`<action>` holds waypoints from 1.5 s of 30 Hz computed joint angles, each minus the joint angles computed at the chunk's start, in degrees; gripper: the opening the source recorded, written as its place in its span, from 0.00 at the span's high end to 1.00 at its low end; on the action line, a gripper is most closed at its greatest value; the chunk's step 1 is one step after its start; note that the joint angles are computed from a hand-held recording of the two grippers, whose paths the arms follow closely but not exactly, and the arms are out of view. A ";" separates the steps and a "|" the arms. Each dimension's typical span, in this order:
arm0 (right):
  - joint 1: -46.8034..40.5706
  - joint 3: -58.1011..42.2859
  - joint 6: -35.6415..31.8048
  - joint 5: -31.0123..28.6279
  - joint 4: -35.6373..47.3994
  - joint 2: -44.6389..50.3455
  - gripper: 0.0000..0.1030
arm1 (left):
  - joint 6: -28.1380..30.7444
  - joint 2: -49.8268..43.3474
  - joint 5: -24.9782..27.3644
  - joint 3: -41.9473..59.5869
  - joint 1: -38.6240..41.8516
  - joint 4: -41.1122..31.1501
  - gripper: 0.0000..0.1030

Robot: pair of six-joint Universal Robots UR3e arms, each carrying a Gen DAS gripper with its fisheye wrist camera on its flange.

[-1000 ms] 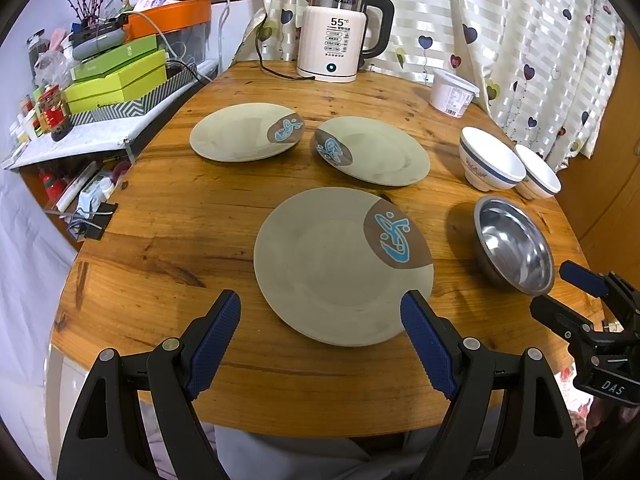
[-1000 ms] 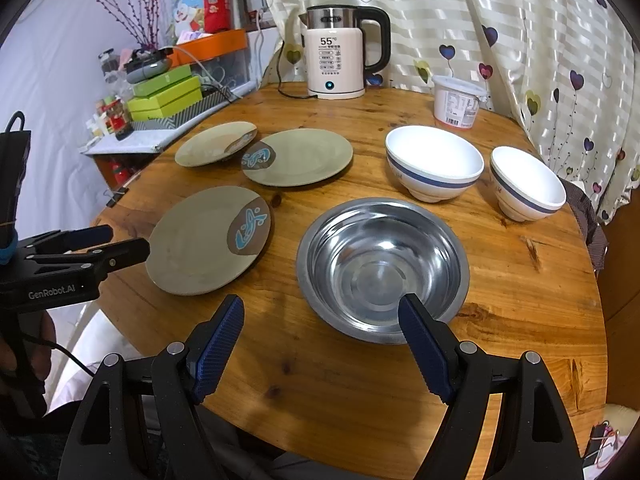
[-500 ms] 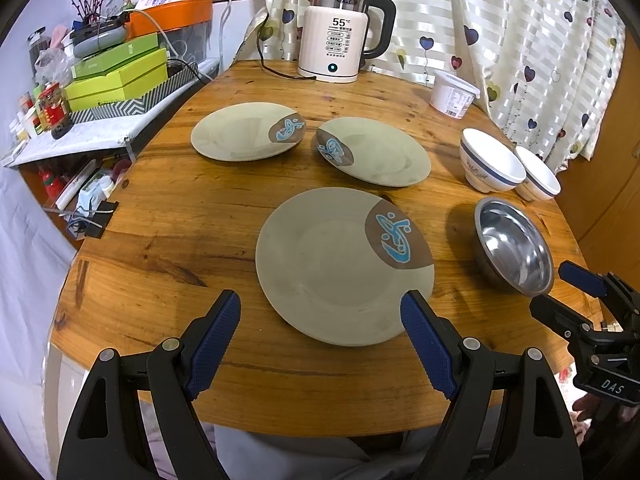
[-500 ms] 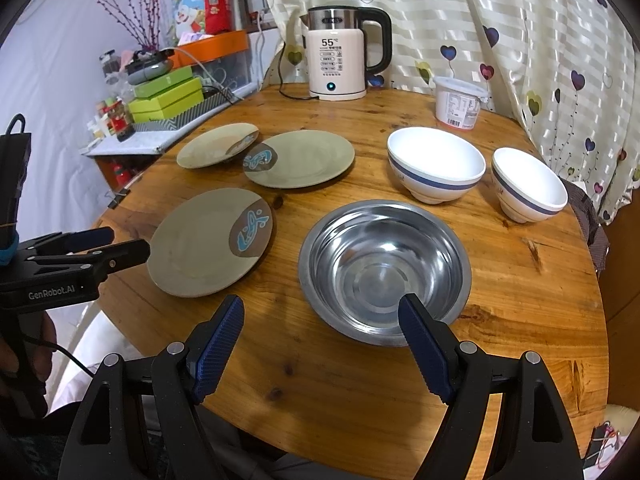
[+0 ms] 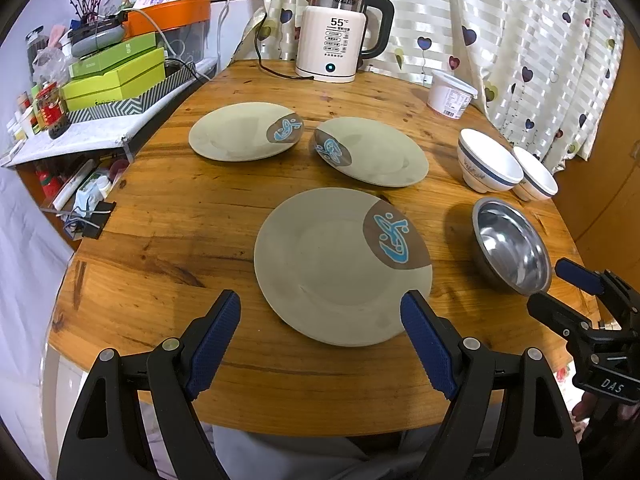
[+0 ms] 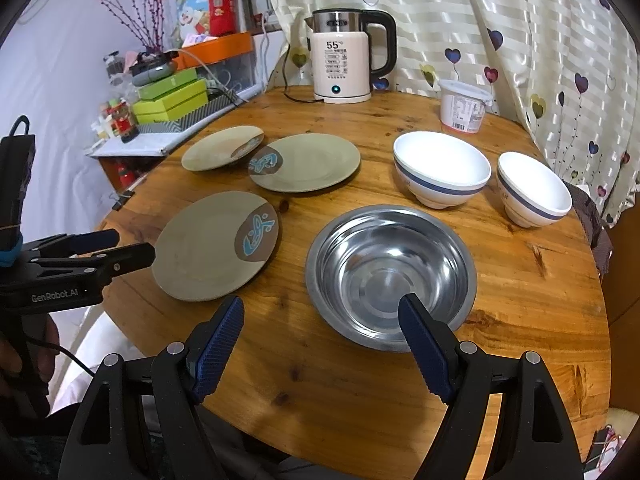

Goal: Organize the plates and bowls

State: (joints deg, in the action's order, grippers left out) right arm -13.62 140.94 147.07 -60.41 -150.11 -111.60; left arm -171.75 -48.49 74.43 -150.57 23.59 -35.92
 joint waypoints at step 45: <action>0.57 -0.64 -0.99 0.13 0.17 1.72 0.22 | -0.61 -2.32 0.41 -0.59 -0.16 2.23 0.20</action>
